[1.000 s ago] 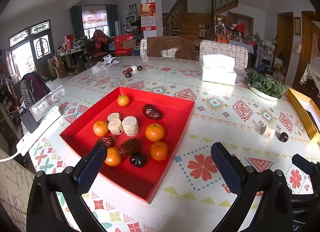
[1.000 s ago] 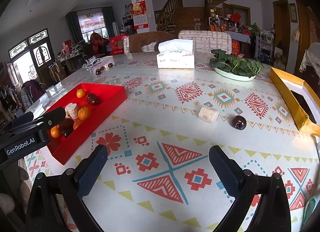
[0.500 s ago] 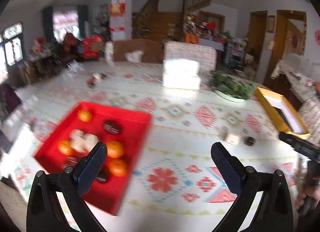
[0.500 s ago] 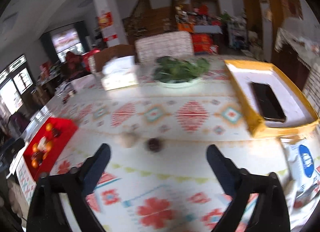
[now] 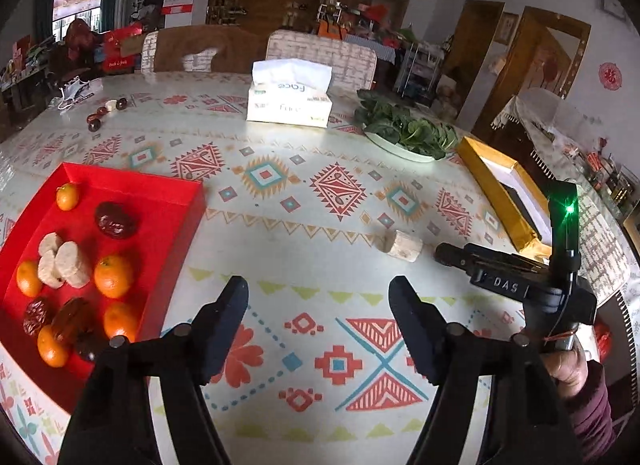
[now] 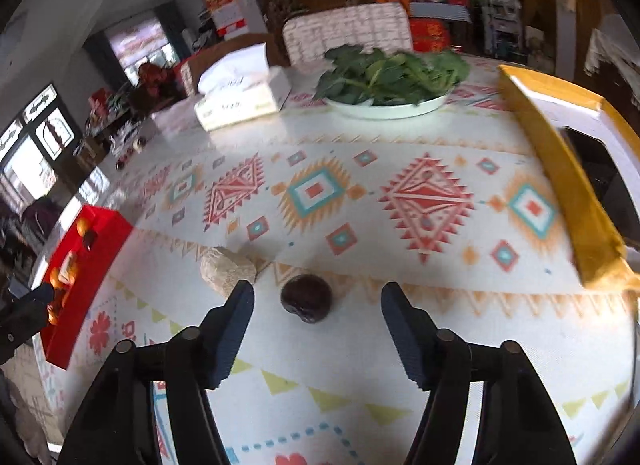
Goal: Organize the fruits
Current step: 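Grasp a dark round fruit with the right gripper while the left gripper grasps a beige yam chunk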
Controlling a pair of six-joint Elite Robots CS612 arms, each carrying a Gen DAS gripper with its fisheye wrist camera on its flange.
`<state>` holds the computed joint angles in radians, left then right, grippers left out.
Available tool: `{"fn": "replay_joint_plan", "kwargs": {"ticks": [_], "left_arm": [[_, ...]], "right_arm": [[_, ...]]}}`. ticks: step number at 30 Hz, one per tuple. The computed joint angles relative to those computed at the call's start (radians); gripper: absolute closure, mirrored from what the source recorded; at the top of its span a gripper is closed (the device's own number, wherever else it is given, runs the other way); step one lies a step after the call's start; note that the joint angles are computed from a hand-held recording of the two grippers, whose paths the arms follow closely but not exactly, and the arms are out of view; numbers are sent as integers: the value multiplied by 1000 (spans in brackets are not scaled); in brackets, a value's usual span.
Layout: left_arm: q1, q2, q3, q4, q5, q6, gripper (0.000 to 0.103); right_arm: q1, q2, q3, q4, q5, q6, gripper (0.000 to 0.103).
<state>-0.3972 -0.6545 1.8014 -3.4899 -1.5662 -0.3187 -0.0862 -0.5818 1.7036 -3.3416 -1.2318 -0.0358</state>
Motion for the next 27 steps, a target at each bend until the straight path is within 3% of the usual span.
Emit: {"fn": "replay_joint_plan", "kwargs": {"ticks": [3,5,7,21,22,24,27], "left_arm": [[0,15,-32,34,-21,1,30],[-2,28,-61,67,-38,7,30],[-6,39,-85,94,-46,17,30],[-51,124,-256,253,-70,170,31],[-52,127,-262,259,-70,176,33],[-53,134,-274,276,-78,187,72],[-52,135,-271,264,-77,185,72]], "right_arm": [[10,7,-14,16,-12,-29,47],[17,9,-17,24,-29,-48,65],[20,9,-16,17,-38,-55,71],[-32,10,5,-54,24,94,73],[-35,10,4,-53,30,104,73],[-38,10,2,-51,39,112,73],[-37,10,3,-54,38,111,73]]}}
